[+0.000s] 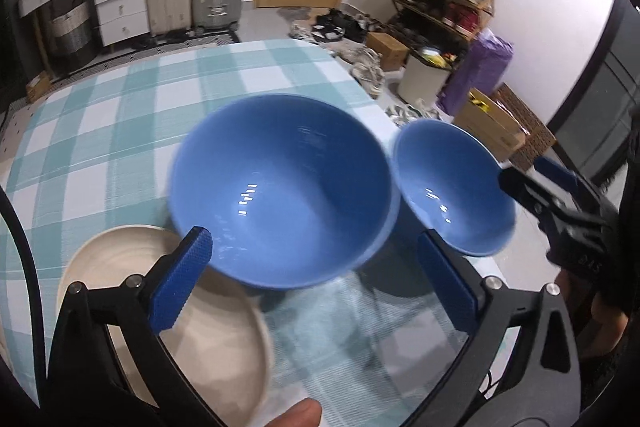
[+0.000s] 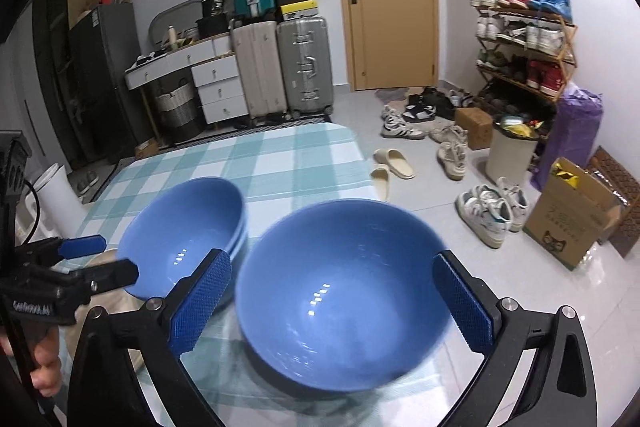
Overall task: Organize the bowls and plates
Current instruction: 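Open both grippers to release the bowl inside the other bowl, then move both grippers to the rim of the remaining blue bowl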
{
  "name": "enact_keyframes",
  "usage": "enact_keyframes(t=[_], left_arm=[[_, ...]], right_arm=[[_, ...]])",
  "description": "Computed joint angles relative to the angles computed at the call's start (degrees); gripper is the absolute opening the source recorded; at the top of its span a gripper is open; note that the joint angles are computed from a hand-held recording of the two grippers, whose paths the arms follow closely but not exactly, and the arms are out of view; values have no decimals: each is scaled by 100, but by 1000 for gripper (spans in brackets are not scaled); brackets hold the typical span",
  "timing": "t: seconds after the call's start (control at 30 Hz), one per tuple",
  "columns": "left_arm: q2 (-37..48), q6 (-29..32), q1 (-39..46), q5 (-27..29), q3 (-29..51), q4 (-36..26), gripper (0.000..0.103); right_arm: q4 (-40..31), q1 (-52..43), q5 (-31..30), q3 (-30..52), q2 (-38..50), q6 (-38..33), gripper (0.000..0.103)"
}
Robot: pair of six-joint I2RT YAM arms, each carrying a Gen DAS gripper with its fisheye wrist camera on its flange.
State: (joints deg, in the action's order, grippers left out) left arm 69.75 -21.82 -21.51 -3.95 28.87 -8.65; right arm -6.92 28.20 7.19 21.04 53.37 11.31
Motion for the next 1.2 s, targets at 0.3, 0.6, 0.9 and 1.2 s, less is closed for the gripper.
enact_keyframes(t=[0.3,0.6,0.9,1.2], left_arm=[[536,-804,-1116,-368,407,-4,102],[958,-1149,-1787,-351,724,161,88],[1974,-1394,-1974,-370,1313,180,70],[2726,-1384,-1950,-578,1692,290,62]], right_arm=[[-715,-1476,-875,9,-624,-633,102],[-857,-3012,-1893,54,-537,-1184,102],[-390,-3457,-2425,32,155,-1339,99],[356,-3269,-2454,2,1123,-1198,75]])
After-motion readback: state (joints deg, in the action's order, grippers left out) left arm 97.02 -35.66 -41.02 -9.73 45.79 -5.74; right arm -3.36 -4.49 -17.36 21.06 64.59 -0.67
